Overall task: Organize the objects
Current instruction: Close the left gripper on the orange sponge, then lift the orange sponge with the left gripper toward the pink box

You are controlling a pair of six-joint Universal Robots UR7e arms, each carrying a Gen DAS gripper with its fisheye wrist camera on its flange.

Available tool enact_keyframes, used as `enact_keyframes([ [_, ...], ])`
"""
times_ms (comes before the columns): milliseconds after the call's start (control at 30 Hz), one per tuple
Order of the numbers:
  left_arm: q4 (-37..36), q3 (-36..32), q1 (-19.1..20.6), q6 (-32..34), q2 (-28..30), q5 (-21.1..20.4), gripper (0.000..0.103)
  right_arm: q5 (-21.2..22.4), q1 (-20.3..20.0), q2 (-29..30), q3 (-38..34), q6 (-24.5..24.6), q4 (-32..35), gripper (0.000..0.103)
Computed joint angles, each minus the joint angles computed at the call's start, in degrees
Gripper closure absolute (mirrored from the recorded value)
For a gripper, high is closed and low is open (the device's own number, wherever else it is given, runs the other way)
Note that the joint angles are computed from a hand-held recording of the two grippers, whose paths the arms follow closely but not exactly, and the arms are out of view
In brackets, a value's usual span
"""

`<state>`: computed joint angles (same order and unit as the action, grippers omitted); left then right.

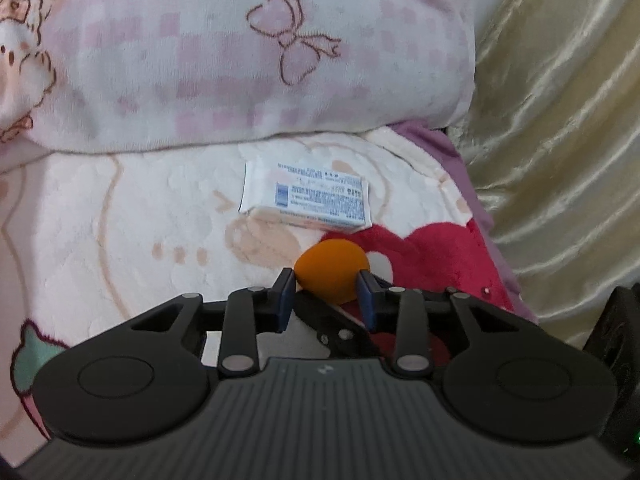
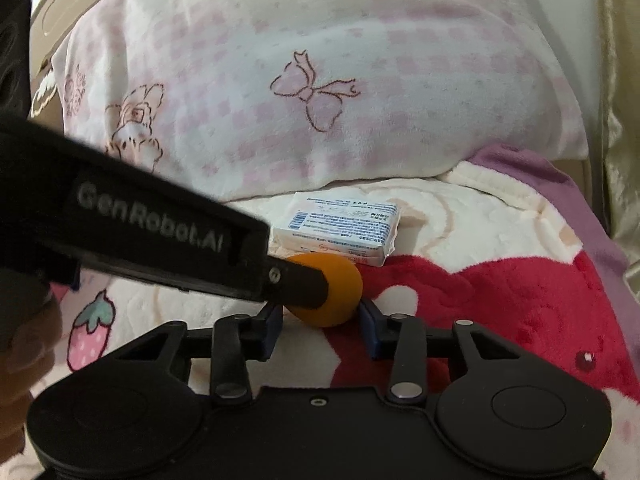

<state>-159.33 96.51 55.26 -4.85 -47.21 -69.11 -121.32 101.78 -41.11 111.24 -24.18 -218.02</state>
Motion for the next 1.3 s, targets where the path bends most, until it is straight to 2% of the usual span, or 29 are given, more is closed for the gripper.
enact_keyframes([
  [200, 1.23, 2.70, -2.01, 0.46, -2.32, 2.57, 0.072, -2.16, 2.02, -0.15, 1.06, -1.93, -0.30, 0.060],
  [433, 8.33, 5.34, -3.96, -5.51, -5.50, 6.44, 0.072, -4.32, 4.24, -1.47, 2.81, -0.61, 5.40, 0.060],
  [600, 8.97, 8.90, -4.76, -8.91, -8.97, 6.75, 0.073, -5.72, 6.28, -2.48, 3.72, 1.89, 9.41, 0.060],
  [700, 10.18, 10.53, -5.10, -10.77, -11.27, 6.59, 0.073, -7.08, 7.86, -2.01, 3.84, 1.62, 9.74, 0.060],
  [967, 10.84, 14.96, -6.45, -12.33, -16.59, 6.32, 0.073, -9.48, 11.50, -2.40, 4.72, 3.14, 12.37, 0.060],
  [1300, 14.51, 19.30, -8.33, -14.50, -23.06, 8.32, 0.073, -9.61, 15.18, -3.10, 5.04, 7.81, 17.68, 0.060],
])
